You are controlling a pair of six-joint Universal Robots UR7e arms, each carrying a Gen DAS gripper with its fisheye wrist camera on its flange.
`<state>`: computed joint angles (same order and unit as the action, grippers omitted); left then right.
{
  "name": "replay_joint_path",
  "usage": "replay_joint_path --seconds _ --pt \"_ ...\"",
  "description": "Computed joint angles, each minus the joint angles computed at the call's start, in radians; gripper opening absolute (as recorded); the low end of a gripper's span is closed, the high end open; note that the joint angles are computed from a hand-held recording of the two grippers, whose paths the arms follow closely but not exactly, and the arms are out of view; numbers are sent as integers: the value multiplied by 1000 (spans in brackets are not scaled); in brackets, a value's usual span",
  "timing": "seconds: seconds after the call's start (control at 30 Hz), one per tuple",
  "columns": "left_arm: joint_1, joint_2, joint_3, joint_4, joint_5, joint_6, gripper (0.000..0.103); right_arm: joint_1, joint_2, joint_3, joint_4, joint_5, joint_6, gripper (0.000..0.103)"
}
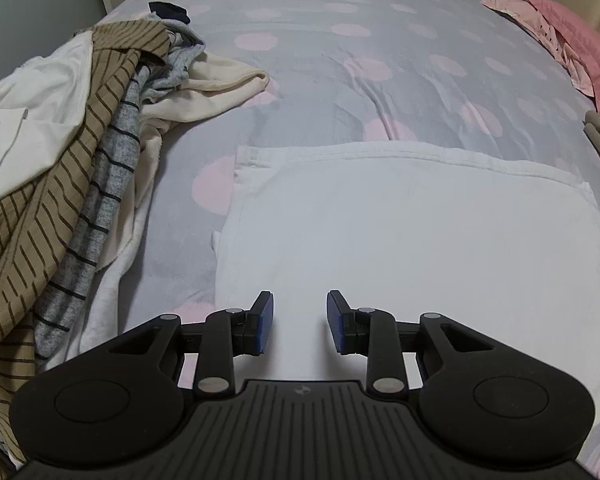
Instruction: Fold clothes
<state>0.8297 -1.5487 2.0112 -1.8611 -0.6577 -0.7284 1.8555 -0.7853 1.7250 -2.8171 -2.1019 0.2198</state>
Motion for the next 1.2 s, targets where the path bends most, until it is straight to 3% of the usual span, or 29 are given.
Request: replay_joint_path --seconds 0.13,0.37,0.6,0.9,1.2 --pt "-12 -17 13 -7 20 -1 27 33 -8 2 -15 -18 -24 7" --pt "-31 -70 42 -50 4 13 27 108 -55 11 -33 79 8 7" --pt "-61 -119 90 -172 -16 102 27 218 -28 -44 -11 170 -4 7" --pt "-58 -161 125 -296 -52 181 23 289 124 -228 72 311 2 6" --pt "-25 -214 128 -218 -30 110 23 316 359 -477 198 442 15 6"
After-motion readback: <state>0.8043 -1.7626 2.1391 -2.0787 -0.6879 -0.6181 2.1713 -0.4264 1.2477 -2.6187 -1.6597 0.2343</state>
